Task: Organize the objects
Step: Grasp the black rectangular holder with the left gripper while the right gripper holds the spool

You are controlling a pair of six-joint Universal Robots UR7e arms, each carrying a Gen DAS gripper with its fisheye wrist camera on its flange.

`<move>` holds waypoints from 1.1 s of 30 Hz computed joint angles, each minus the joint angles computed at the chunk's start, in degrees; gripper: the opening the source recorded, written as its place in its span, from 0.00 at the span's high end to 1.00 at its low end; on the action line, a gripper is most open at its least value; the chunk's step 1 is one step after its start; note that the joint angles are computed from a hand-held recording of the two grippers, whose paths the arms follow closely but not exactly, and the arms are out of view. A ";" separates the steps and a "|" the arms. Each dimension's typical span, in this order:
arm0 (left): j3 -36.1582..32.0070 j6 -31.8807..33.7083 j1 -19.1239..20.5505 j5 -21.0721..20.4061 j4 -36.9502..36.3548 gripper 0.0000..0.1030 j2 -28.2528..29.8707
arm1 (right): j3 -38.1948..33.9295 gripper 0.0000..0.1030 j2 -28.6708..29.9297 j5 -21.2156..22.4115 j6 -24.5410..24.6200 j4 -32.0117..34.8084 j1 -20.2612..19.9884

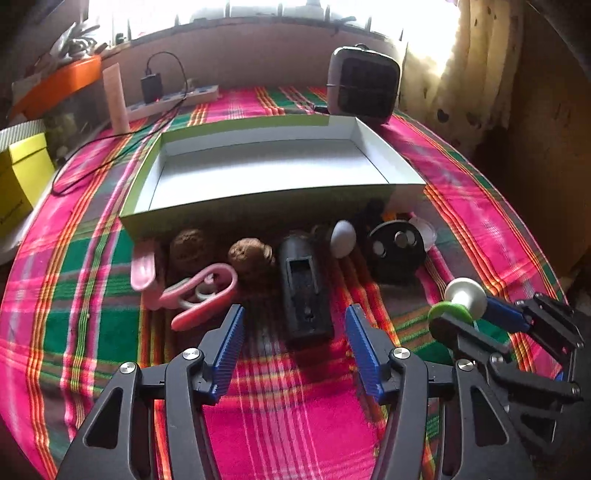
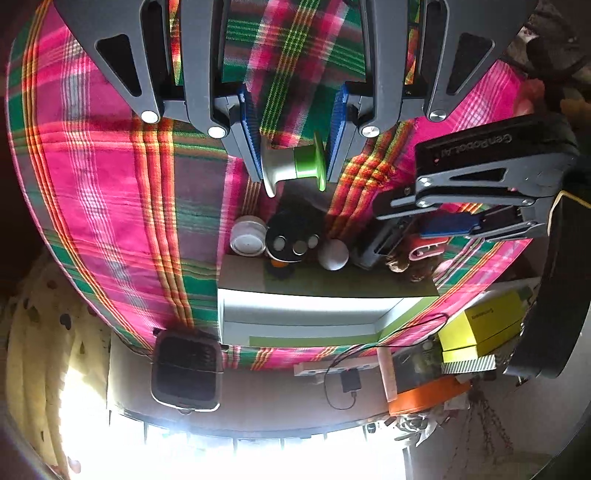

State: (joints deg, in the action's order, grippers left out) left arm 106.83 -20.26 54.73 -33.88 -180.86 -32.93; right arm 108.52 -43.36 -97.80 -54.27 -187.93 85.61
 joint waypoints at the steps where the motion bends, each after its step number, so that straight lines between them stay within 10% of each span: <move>1: -0.47 0.24 0.18 0.03 0.03 0.47 0.21 | 0.03 0.66 0.02 -0.02 -0.03 -0.03 -0.03; 19: -3.74 0.21 0.30 3.80 3.12 0.74 2.06 | -0.15 0.66 0.05 0.02 0.00 -0.21 -0.48; 33: -2.51 0.07 -0.02 2.99 2.19 0.75 1.26 | -0.18 0.66 0.58 -0.70 0.62 -1.38 0.18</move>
